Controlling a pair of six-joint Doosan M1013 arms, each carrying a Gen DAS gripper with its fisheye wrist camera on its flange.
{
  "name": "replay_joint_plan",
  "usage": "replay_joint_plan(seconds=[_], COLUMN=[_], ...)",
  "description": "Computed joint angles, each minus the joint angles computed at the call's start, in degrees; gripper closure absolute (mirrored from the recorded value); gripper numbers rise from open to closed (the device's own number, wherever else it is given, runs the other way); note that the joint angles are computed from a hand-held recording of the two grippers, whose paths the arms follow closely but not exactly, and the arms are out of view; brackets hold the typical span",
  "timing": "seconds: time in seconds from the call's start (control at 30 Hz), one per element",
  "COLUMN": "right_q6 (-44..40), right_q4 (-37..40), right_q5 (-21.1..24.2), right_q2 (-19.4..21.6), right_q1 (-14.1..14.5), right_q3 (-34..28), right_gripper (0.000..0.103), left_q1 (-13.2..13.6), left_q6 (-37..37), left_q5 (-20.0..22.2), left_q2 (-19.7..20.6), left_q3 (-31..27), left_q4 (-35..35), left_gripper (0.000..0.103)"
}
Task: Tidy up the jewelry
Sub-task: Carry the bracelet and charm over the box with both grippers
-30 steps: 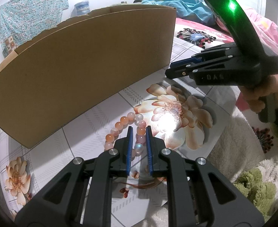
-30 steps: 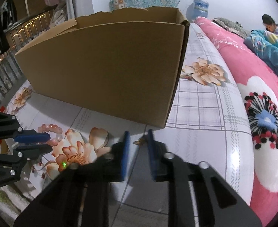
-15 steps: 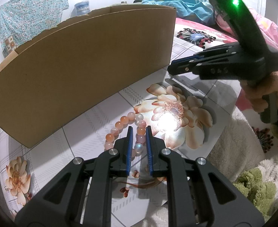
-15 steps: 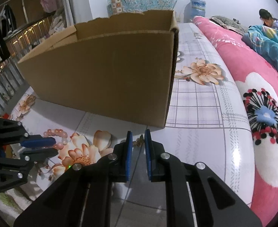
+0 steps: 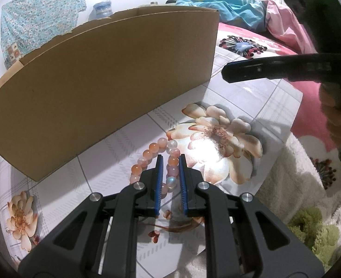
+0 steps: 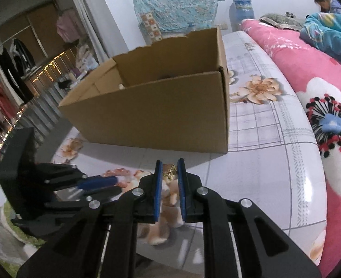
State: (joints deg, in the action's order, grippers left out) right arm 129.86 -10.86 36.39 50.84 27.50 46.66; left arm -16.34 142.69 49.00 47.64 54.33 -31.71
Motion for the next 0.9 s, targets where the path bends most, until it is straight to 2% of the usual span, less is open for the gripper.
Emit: replay_joint_plan(seconds=[0.2,0.37,0.6,0.7,0.77,0.83,0.9], right_q6=[-0.63,-3.18,-12.23,-14.91,-16.86,-19.33,-19.67], right_q4=[-1.16,-0.42,8.32,10.45,12.17,14.47,14.73], right_q5=[-1.97,-3.21,-6.33,-5.77,-5.07,-3.90,-1.67], right_q2=[-0.81,-0.75,0.22,1.18,2.00,3.24,4.84], right_q1=[0.43,0.21,-1.36,-1.92,-2.35,-2.85,-3.10], right_q3=[0.15,-1.87,-6.56,-9.41,-11.50,-14.23,-17.57], right_gripper=[0.090,0.090,0.090,0.090,0.090,0.090,0.090], left_q1=[1.05,2.76,5.25,5.78,6.08,5.94,5.21], left_q6=[0.75,2.61,2.98,1.92,0.10,-2.14,-5.20], left_q5=[1.56,1.26,6.91,9.65,12.37,14.11,15.07], left_q2=[0.19,-0.88,-0.58,0.42,2.17,4.09,6.82], left_q3=[-1.42,-2.45,-7.71,-11.38,-15.78,-20.20,-26.11], left_q4=[-2.43,-8.19,-18.01,-21.62,-23.65,-23.44,-19.96], left_gripper=[0.095,0.095,0.095,0.095,0.095,0.095,0.095])
